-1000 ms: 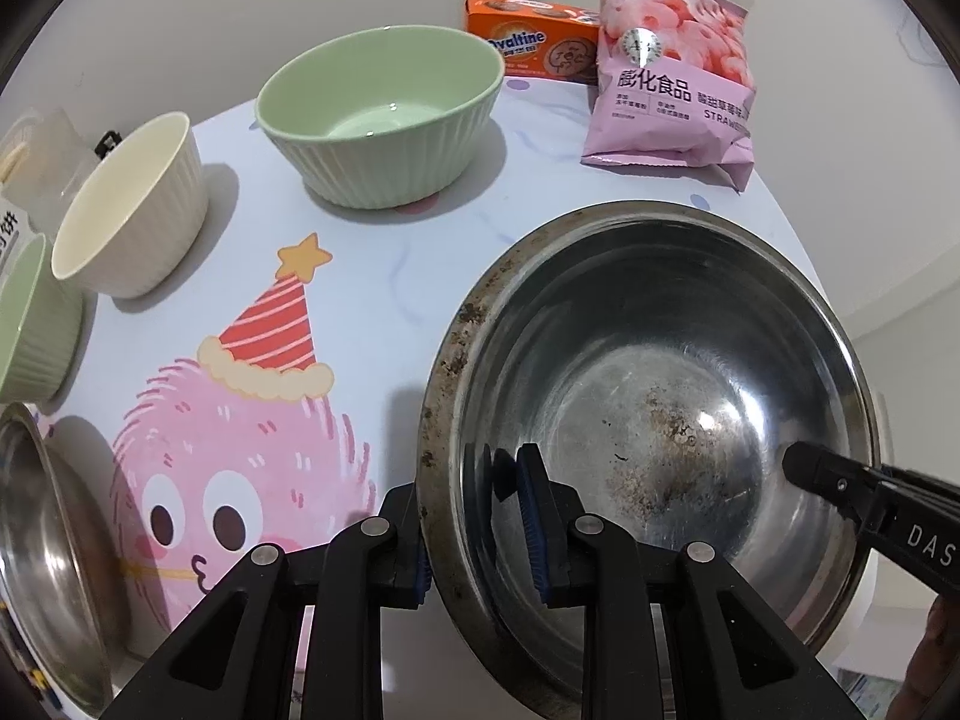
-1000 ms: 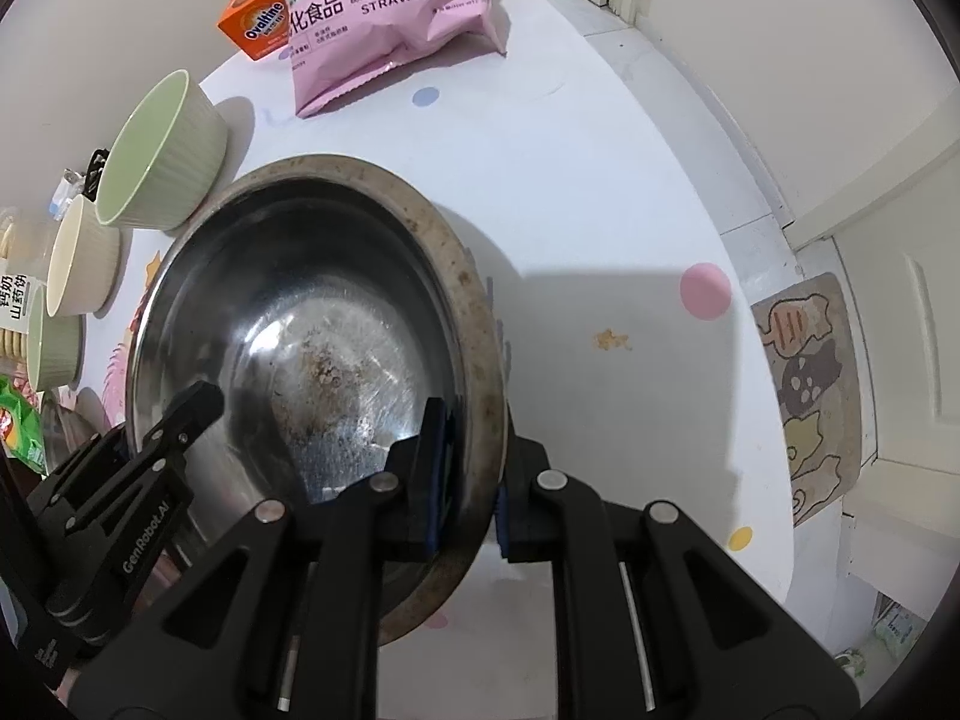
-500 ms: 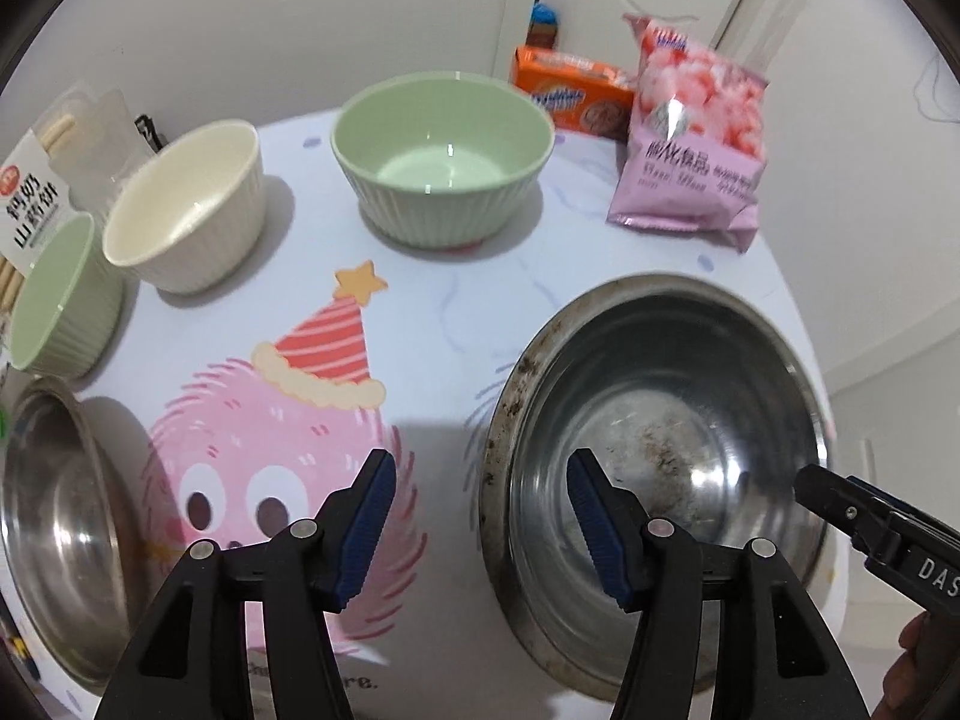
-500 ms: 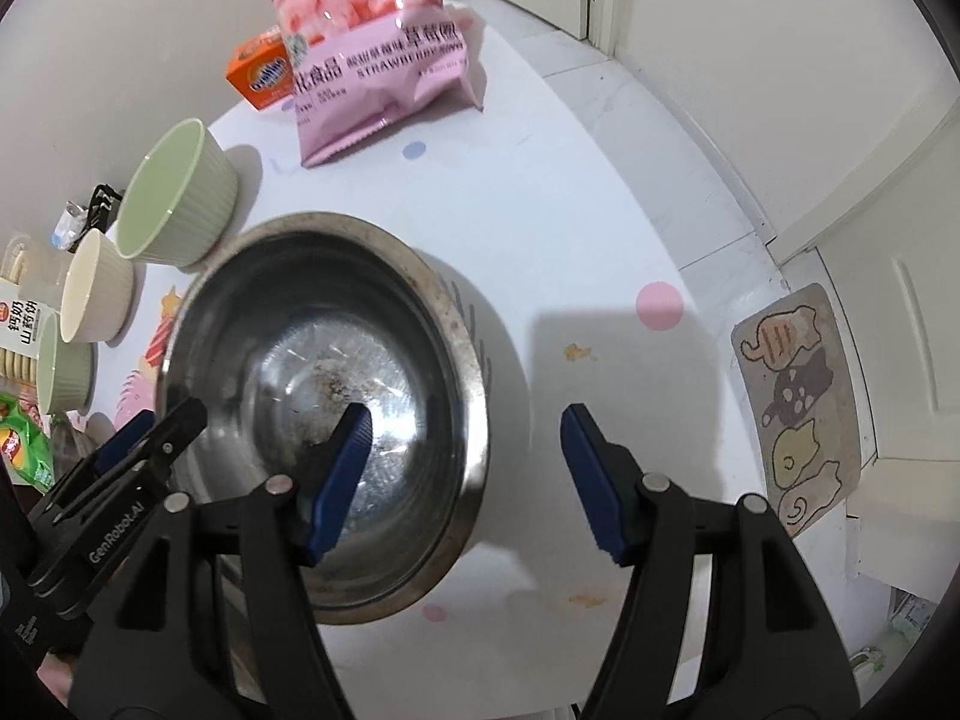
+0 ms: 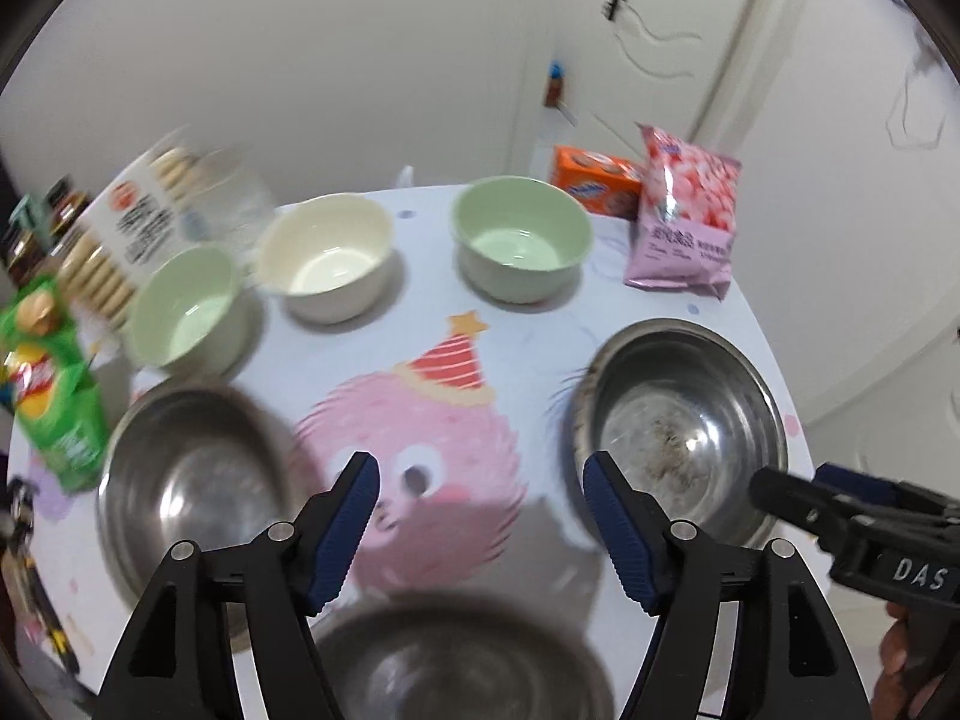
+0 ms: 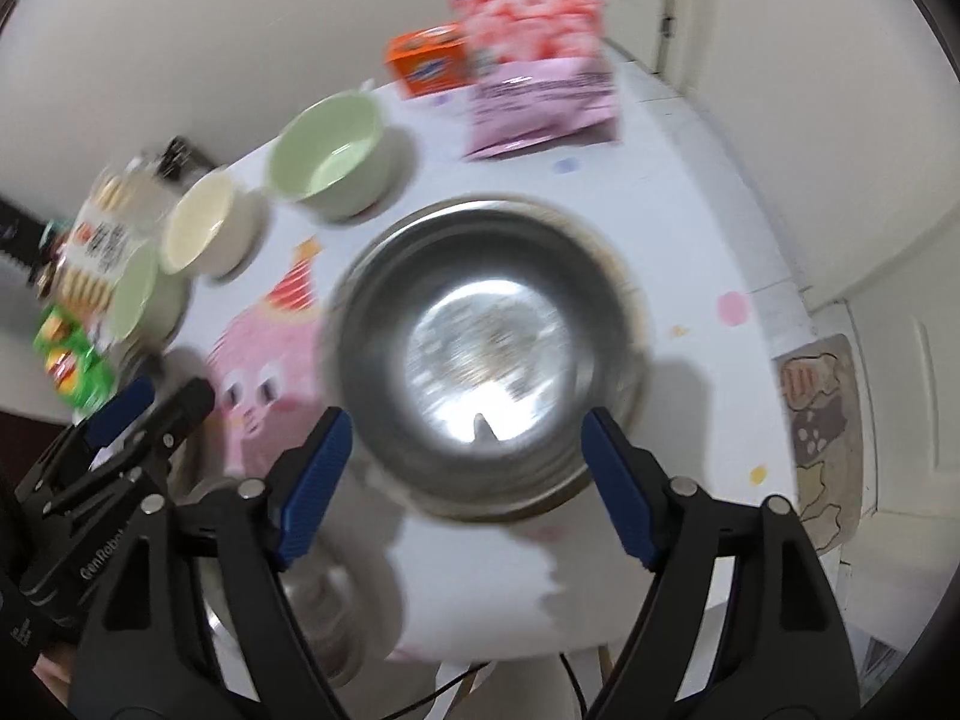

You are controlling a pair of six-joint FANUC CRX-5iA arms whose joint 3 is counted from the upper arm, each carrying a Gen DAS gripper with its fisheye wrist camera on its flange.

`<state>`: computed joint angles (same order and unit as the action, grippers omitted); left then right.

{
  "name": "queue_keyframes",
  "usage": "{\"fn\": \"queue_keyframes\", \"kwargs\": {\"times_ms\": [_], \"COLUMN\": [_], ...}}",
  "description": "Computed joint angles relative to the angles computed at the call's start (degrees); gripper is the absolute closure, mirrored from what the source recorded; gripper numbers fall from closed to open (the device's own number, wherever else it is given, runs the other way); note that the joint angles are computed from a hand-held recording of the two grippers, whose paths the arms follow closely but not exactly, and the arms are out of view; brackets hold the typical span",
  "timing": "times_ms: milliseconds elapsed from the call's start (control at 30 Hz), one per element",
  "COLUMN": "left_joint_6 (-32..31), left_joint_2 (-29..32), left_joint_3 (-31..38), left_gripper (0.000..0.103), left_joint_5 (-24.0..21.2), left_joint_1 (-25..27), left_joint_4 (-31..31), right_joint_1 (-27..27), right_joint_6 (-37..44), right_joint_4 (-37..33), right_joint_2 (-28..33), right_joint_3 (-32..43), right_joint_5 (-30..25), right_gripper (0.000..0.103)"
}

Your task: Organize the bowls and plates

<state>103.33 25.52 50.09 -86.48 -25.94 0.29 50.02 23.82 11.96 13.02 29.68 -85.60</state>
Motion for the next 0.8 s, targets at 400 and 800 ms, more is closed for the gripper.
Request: {"fn": "queue_keyframes", "kwargs": {"times_ms": [400,800], "left_joint_6": [2.3,0.5], "left_joint_2": [-13.3,-18.2], "left_joint_3": [-15.0,-23.1], "left_gripper": [0.022,0.018], "left_joint_5": [-4.9,-5.0], "left_joint_1": [8.1,8.9], "left_joint_4": [0.3,0.9], "right_joint_1": [7.5,10.1], "right_joint_6": [2.8,2.1], "right_joint_4": [-1.9,-1.7], "right_joint_2": [6.6,8.5], "right_joint_3": [10.8,13.1], "right_joint_5": [-3.0,-6.4], "right_gripper": [0.0,0.0]}}
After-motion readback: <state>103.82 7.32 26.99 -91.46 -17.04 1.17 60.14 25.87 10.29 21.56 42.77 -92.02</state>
